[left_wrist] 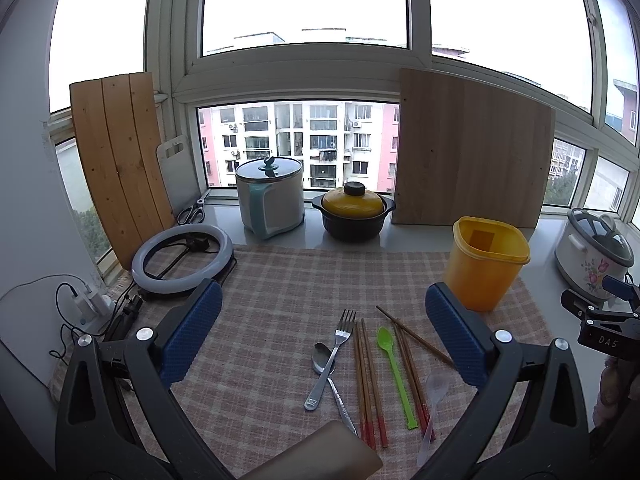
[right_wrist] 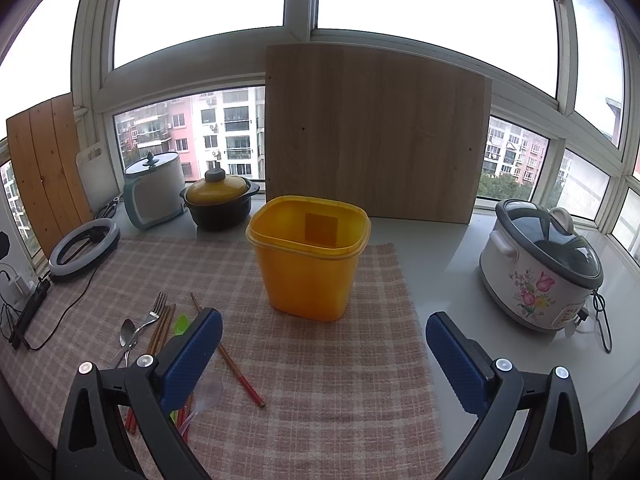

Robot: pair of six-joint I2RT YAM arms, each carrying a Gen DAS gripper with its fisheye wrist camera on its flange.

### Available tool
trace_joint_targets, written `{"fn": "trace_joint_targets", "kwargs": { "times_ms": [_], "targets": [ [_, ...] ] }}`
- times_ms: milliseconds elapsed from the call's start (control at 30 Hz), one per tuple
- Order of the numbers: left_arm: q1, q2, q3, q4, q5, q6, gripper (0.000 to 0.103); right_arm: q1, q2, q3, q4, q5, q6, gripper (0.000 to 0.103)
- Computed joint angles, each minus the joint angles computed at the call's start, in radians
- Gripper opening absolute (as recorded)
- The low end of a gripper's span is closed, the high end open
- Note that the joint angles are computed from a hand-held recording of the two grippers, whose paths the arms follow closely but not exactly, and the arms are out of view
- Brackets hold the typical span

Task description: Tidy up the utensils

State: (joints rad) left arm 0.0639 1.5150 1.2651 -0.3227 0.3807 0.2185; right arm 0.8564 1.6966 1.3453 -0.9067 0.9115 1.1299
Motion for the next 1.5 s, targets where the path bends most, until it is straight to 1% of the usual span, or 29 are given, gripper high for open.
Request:
{"fn": "trace_joint_targets", "kwargs": {
  "times_ms": [100,133,500,700,1000,1100,1233,1300,1433,1500],
  "targets": [
    [-0.007,0.012,0.013,0.0,-0.007,-0.004,0.103,0.0,0.0,0.0,0.0,0.0,0.0,0.103],
    [0.005,-0.011,-0.017,0.006,0.004,0.002,0.103,-0.001,0.002,0.001,0.002,-0.001,-0.002,0.103],
    [-0.002,-0.007,-0.022,0.015,-0.001,-0.004,0.103,-0.012,0.007,0.003,0.018,-0.01,-0.019,0.103],
    [-0.012,0.009,-0.037,0.037,-0.011,-0.006,0.103,-0.022,0.012,-0.004,0.039,-0.021,-0.041,0.103],
    [0.014,0.032,-0.032,0.032,0.001,0.007,0.103,-0.037,0.03,-0.008,0.084,-0.044,-0.093,0.102],
    [0.028,0.054,-0.017,0.027,0.005,0.018,0.103,-0.046,0.033,-0.022,0.125,-0.057,-0.135,0.101],
    [0.05,0.101,0.021,0.003,0.004,0.035,0.103,-0.064,0.01,-0.076,0.256,-0.094,-0.257,0.099],
    [0.067,0.138,0.059,-0.033,0.027,0.056,0.103,-0.079,0.013,-0.087,0.301,-0.129,-0.314,0.096],
    [0.085,0.193,0.096,-0.058,0.04,0.082,0.103,-0.113,0.046,-0.082,0.354,-0.235,-0.404,0.085],
    [0.094,0.22,0.11,-0.076,0.055,0.1,0.097,-0.121,0.077,-0.064,0.359,-0.267,-0.442,0.084]
  ]
}}
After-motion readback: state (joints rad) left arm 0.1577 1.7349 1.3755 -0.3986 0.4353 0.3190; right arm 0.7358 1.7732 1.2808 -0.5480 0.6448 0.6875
